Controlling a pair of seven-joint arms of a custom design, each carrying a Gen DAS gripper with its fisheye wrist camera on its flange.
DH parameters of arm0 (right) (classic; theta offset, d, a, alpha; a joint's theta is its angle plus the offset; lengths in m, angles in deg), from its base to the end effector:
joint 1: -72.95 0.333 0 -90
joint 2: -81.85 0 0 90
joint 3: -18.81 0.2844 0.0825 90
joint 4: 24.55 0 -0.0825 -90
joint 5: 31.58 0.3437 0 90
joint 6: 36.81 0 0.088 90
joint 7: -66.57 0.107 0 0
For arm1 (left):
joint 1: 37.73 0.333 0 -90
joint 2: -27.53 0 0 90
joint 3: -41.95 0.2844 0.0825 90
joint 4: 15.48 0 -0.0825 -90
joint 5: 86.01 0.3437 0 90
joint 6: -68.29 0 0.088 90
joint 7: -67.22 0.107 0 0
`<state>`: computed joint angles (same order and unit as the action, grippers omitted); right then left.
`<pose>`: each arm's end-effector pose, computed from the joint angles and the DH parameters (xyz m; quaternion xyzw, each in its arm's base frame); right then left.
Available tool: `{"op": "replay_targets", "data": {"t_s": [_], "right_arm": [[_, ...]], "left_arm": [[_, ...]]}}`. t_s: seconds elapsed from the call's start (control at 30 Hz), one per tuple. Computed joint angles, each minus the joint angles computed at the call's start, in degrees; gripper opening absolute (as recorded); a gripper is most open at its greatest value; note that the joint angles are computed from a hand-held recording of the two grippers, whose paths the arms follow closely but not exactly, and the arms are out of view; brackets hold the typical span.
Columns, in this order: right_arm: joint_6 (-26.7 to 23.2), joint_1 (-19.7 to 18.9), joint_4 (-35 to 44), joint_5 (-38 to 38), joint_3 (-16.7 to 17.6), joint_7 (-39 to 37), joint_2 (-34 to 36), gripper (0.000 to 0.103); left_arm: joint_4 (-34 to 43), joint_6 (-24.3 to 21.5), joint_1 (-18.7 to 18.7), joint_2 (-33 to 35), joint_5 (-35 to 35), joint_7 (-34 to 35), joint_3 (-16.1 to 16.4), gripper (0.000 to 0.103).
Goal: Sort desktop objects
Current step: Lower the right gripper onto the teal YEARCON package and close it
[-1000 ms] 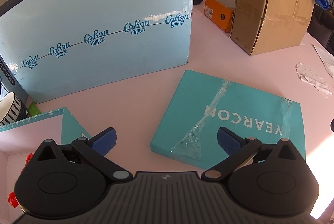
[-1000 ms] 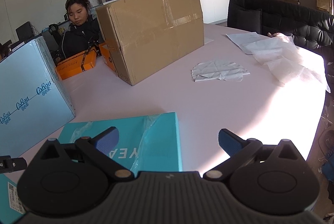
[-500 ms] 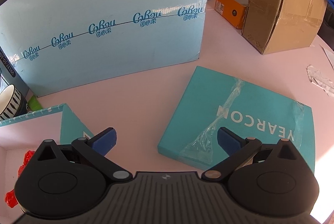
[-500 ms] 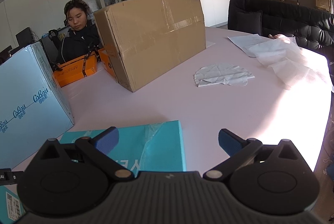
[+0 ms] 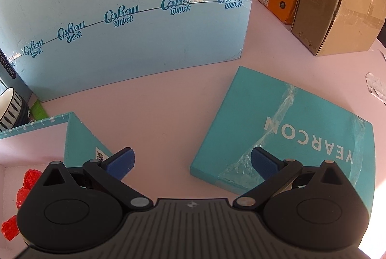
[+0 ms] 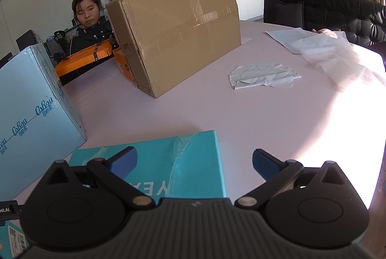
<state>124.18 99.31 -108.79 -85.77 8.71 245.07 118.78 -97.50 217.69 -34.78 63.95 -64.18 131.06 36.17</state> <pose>0.6506 0.2593 0.3614 -0.5041 0.7441 -0.2858 0.3324 0.7060 -0.0264 0.3760 -0.7318 0.6177 -0.1729 0.2305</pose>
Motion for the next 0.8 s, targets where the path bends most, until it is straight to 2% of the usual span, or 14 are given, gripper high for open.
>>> {"op": "replay_targets", "data": {"t_s": [0.3, 0.67, 0.8], "right_arm": [[-3.7, 0.2, 2.8, 2.6, 1.0, -3.1, 1.7, 0.103], [-4.7, 0.4, 7.0, 5.7, 1.9, -9.3, 4.6, 0.103], [-7.8, 1.3, 9.6, 6.7, 1.8, -11.9, 6.2, 0.103]], "left_arm": [[2.7, -1.6, 0.4, 2.3, -1.7, 2.8, -1.0, 0.103], [2.4, -1.1, 1.2, 2.5, -2.9, 3.5, -1.3, 0.103], [2.9, -1.5, 1.3, 2.9, -3.3, 4.1, -1.5, 0.103]]}}
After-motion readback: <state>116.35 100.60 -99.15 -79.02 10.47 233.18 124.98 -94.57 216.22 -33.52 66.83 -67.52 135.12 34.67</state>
